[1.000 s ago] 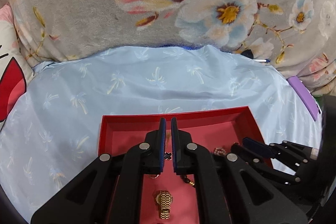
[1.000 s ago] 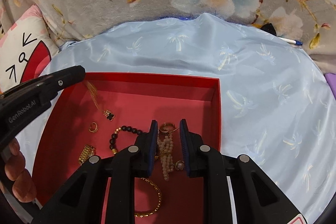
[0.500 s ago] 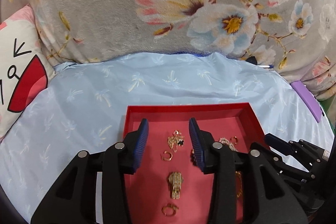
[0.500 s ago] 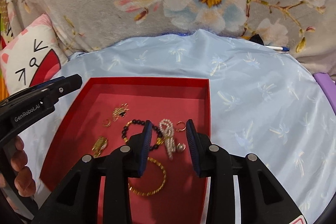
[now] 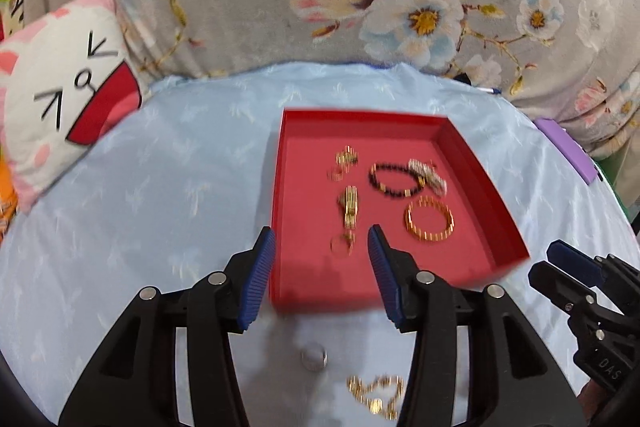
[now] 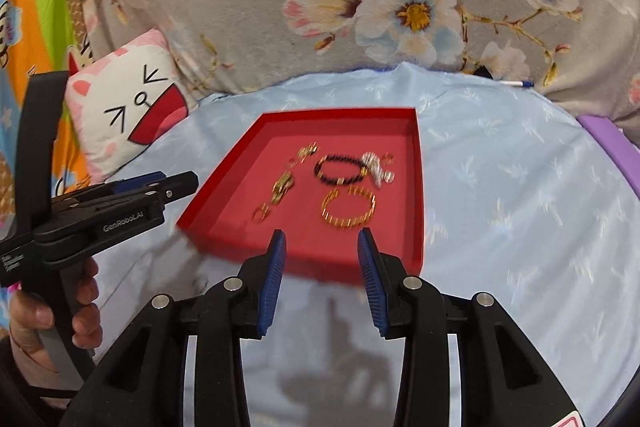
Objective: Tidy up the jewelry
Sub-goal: 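Withdraw both grippers from the red box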
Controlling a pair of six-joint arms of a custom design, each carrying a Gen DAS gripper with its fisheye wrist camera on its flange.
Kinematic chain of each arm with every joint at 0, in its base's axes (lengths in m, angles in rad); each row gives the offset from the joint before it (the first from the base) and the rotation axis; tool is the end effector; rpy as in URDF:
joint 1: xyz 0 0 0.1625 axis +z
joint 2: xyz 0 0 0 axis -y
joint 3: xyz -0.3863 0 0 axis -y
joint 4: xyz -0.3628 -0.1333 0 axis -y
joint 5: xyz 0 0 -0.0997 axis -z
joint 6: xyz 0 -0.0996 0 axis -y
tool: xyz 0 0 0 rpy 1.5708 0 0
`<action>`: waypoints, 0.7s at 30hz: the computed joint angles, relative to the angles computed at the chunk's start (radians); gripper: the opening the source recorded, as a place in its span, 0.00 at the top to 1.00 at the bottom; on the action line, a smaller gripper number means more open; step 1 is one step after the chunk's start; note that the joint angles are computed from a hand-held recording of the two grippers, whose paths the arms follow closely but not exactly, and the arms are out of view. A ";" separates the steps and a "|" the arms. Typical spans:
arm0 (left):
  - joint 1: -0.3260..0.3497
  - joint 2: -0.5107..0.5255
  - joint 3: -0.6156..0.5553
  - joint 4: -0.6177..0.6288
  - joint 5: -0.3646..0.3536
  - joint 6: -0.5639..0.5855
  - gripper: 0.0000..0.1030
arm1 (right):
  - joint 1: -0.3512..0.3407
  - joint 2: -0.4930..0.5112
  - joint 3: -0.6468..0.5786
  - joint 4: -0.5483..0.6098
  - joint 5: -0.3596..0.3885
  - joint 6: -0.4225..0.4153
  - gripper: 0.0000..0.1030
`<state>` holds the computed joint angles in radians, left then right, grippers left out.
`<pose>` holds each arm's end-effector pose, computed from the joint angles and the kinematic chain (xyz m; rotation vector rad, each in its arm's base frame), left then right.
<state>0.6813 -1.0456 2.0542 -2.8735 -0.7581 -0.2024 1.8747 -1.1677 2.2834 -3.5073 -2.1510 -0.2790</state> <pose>-0.2607 -0.4761 0.1531 0.6798 2.3651 -0.8596 0.2067 -0.3962 0.2081 0.3883 -2.3715 1.0457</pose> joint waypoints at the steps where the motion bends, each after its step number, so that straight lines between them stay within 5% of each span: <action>1: -0.003 -0.024 0.035 0.007 -0.007 -0.025 0.55 | 0.007 -0.003 0.024 -0.009 -0.005 0.006 0.64; 9: -0.026 -0.148 0.234 0.067 -0.029 -0.191 0.48 | 0.047 0.036 0.154 -0.031 -0.022 0.086 0.64; 21: -0.051 -0.274 0.359 0.117 0.042 -0.305 0.45 | 0.045 0.201 0.073 -0.009 0.012 0.116 0.64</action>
